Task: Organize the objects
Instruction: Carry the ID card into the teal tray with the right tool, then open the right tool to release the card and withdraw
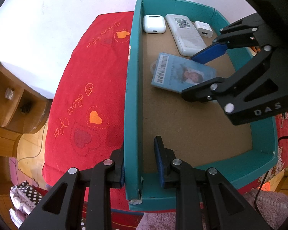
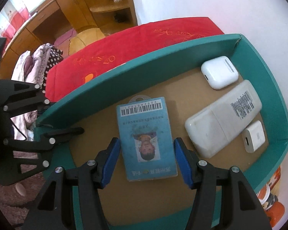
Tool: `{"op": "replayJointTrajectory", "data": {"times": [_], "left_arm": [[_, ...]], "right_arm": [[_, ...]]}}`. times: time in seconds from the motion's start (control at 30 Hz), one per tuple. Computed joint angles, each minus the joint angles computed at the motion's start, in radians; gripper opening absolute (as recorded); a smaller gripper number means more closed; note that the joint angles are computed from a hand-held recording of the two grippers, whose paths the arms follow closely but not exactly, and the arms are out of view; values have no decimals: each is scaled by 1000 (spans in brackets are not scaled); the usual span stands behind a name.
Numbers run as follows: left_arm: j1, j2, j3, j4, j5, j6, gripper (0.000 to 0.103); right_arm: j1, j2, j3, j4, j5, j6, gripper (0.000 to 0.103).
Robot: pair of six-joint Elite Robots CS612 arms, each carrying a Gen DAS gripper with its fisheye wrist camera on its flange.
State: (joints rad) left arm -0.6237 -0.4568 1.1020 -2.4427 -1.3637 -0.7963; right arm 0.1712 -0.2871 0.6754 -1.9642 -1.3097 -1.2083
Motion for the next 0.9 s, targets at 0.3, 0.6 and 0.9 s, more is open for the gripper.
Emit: {"op": "replayJointTrajectory", "data": {"times": [0.3, 0.6, 0.9], "left_arm": [[0, -1, 2, -2, 0, 1, 24], [0, 0, 1, -1, 0, 1, 24], [0, 0, 1, -1, -1, 1, 24]], "right_arm": [[6, 5, -1, -20, -11, 0, 58], [6, 1, 8, -22, 5, 42, 59], [-24, -58, 97, -95, 89, 117, 59]]}}
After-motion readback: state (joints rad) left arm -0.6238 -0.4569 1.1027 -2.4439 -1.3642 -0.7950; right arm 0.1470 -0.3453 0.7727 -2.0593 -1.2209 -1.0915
